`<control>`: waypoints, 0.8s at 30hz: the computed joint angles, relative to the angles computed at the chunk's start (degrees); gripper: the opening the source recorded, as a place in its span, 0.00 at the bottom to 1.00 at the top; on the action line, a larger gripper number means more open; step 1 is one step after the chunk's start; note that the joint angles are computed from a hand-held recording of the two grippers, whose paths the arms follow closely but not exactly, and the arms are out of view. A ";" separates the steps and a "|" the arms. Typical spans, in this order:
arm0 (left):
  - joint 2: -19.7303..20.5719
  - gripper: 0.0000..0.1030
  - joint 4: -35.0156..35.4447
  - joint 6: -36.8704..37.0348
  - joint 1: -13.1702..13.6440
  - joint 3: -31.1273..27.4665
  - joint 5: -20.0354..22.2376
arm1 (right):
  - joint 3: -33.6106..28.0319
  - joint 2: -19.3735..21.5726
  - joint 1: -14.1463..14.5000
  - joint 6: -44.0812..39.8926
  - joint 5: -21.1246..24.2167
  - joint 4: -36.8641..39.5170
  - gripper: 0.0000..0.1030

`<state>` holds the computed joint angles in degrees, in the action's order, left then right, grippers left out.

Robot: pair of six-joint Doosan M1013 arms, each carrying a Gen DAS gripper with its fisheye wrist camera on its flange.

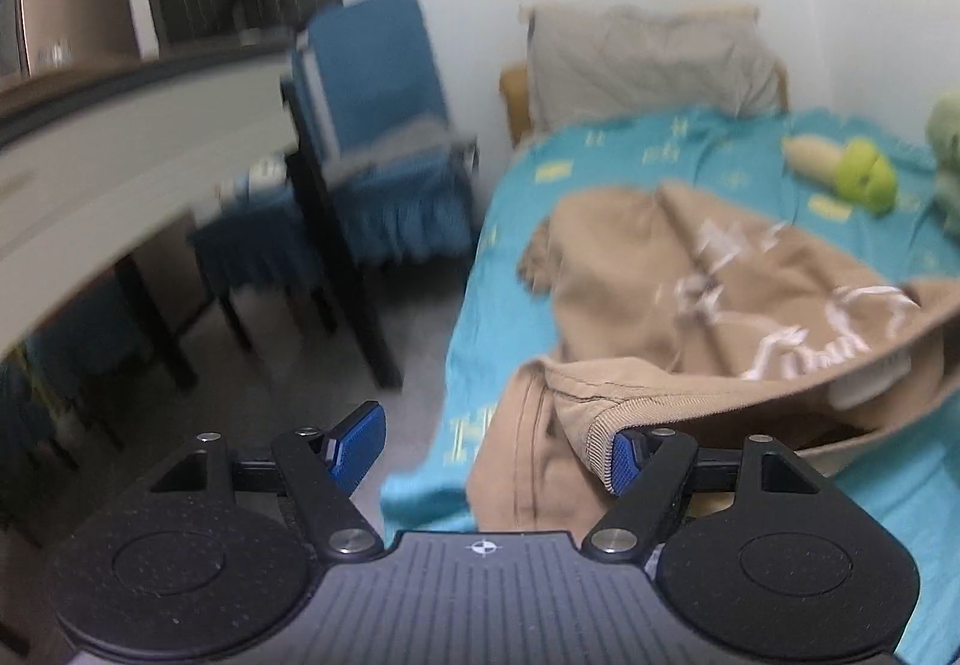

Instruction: Fold clothes

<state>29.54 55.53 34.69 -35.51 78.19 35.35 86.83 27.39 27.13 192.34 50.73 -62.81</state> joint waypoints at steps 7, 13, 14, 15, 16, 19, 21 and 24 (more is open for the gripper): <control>-1.16 0.74 0.21 -12.35 1.76 1.36 -3.40 | -0.52 0.87 -0.29 -1.16 -0.25 4.33 0.73; -5.19 0.76 34.62 -51.56 0.78 5.37 -5.47 | -1.45 -1.45 1.68 13.07 5.64 -13.21 0.74; -5.55 0.76 37.74 -55.39 0.55 4.83 -4.14 | -2.11 -1.67 1.92 14.21 7.02 -15.85 0.74; -5.94 0.76 40.46 -58.73 0.32 4.23 -2.88 | -3.03 -1.92 2.29 14.58 8.58 -18.41 0.74; -6.41 0.76 42.81 -61.57 0.10 3.56 -1.84 | -4.03 -2.13 2.63 14.76 10.09 -20.95 0.74; -7.91 0.75 48.49 -67.71 -0.48 1.45 1.16 | -6.72 -3.32 3.84 15.48 14.43 -27.52 0.74; -9.10 0.75 51.58 -69.96 -0.79 0.11 2.78 | -8.16 -4.52 4.54 15.76 15.88 -31.29 0.74; -11.26 0.75 56.61 -71.23 -1.20 -1.47 4.16 | -9.83 -6.57 5.69 15.53 17.89 -36.75 0.74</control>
<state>18.28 112.15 -36.54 -36.71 76.72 39.51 77.00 20.82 32.82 207.87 68.62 -99.56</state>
